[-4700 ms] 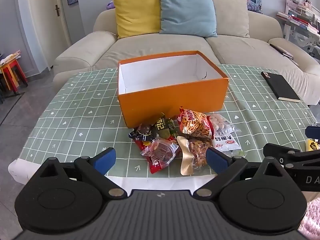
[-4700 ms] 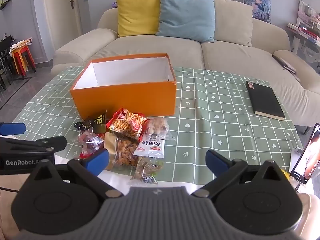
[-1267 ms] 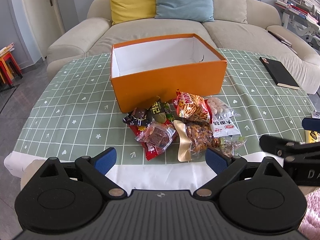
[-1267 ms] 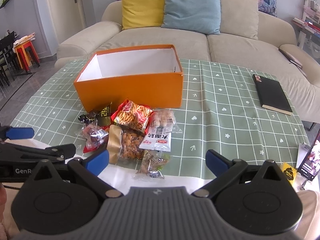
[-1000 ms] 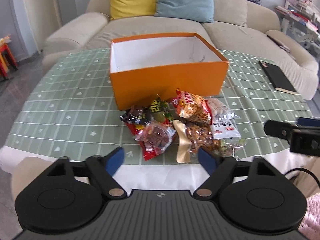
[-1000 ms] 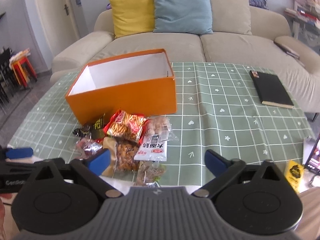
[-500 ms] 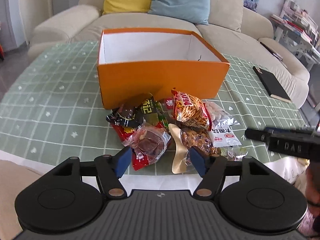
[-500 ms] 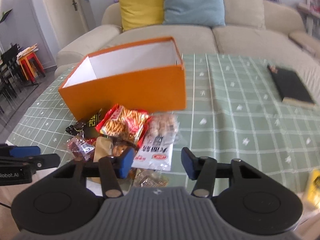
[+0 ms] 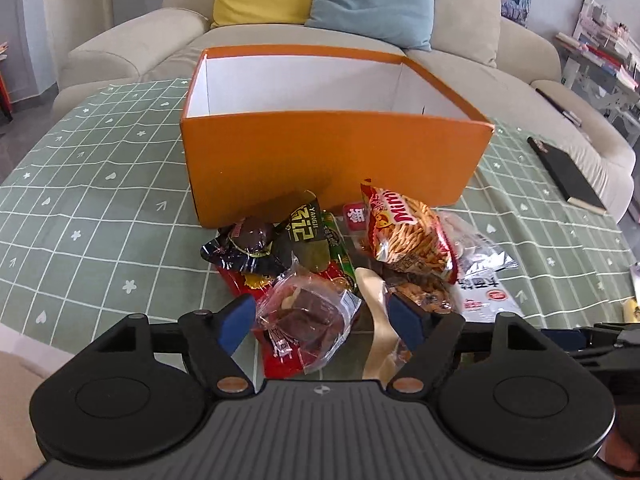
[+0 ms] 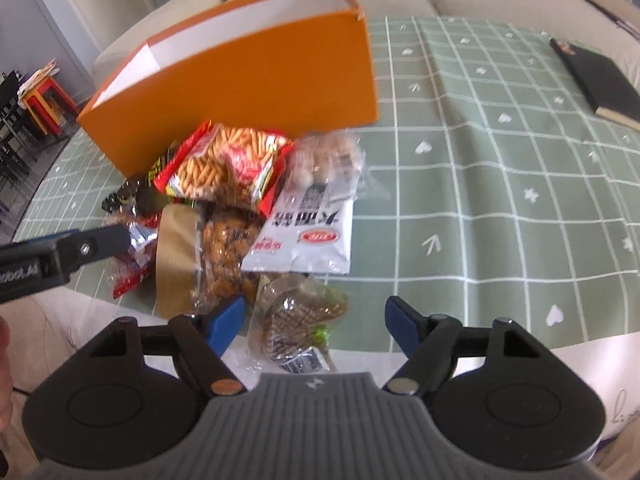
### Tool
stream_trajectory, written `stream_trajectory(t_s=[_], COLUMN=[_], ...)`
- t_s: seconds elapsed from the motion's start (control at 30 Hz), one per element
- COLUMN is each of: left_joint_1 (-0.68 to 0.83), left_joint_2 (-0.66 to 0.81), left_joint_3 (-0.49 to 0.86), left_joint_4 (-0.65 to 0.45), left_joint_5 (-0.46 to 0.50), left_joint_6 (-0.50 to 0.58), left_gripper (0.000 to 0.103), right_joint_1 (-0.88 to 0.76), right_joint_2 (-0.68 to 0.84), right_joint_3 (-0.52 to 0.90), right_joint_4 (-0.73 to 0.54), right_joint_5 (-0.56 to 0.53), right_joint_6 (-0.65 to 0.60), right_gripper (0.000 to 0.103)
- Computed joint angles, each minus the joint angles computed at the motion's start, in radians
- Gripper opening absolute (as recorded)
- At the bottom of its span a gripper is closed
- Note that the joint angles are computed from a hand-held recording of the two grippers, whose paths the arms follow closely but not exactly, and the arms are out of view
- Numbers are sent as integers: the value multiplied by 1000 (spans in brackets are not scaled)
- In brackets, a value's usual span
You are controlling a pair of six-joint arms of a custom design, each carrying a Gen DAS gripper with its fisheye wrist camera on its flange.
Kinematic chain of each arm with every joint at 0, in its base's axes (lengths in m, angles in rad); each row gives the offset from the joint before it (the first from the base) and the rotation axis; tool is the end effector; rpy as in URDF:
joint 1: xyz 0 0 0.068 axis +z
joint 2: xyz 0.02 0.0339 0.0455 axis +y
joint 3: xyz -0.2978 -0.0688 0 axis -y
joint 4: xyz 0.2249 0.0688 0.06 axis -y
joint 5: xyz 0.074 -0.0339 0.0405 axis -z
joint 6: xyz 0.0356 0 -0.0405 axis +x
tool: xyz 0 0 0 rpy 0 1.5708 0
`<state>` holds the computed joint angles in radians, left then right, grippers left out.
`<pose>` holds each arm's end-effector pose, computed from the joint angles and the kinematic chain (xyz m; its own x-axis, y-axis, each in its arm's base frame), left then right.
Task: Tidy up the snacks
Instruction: 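Grasp the clear chocolate bag with the left tool while the right tool grasps the clear dried-food bag, then lift the chocolate bag with the left tool while the right tool carries its bag over the orange box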
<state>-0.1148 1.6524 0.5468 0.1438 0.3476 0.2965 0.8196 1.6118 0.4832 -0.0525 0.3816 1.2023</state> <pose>0.2572 -0.0419 0.1481 -0.6912 0.3562 -0.6287 0.5262 0.8445 -0.1001 0.1621 0.1542 0.1344 -0.7701 0.4438 -0.4582 0.3794 0.8961 0.2303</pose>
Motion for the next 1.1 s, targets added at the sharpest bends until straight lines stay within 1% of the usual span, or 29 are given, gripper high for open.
stream_trajectory(t_s=[0.1,0.2,0.27,0.33,0.4,0.47,0.57,0.6,0.63,0.73,0.87,0.97,1.1], left_joint_1=[-11,-16,-14,-16,-20,-21,-16,-14,-9,3,-9,3,2], left_joint_2=[27,49,61,78,94,100,101,98,96,87,55,9,-63], left_joint_3=[1,2,5,16,23,21,16,14,14,13,-18,-34,-57], left_joint_4=[25,39,41,32,29,40,57,60,61,62,106,104,95], left_joint_5=[-22,-31,-32,-44,-56,-71,-75,-77,-73,-62,-94,-65,-62], left_joint_6=[-1,-9,-9,-12,-14,-17,-19,-24,-25,-26,-8,-5,0], left_gripper=[88,88,85,83,82,78,65,57,53,49,48,48,48], right_joint_1=[-12,-16,-12,-9,-8,-6,-1,-6,-7,-12,-2,9,29], right_joint_2=[16,13,12,21,33,34,30,33,33,37,19,-11,-58], right_joint_3=[-19,-37,-40,-34,-25,-25,-22,-23,-24,-18,-8,-8,-1], right_joint_4=[42,72,86,95,93,95,87,92,94,87,52,28,-17], right_joint_5=[-26,-44,-49,-54,-56,-54,-52,-54,-55,-56,-50,-47,-39], right_joint_6=[-11,-22,-32,-44,-51,-52,-51,-57,-58,-65,-52,-41,-24], right_gripper=[73,66,57,52,51,50,48,48,47,46,44,43,42])
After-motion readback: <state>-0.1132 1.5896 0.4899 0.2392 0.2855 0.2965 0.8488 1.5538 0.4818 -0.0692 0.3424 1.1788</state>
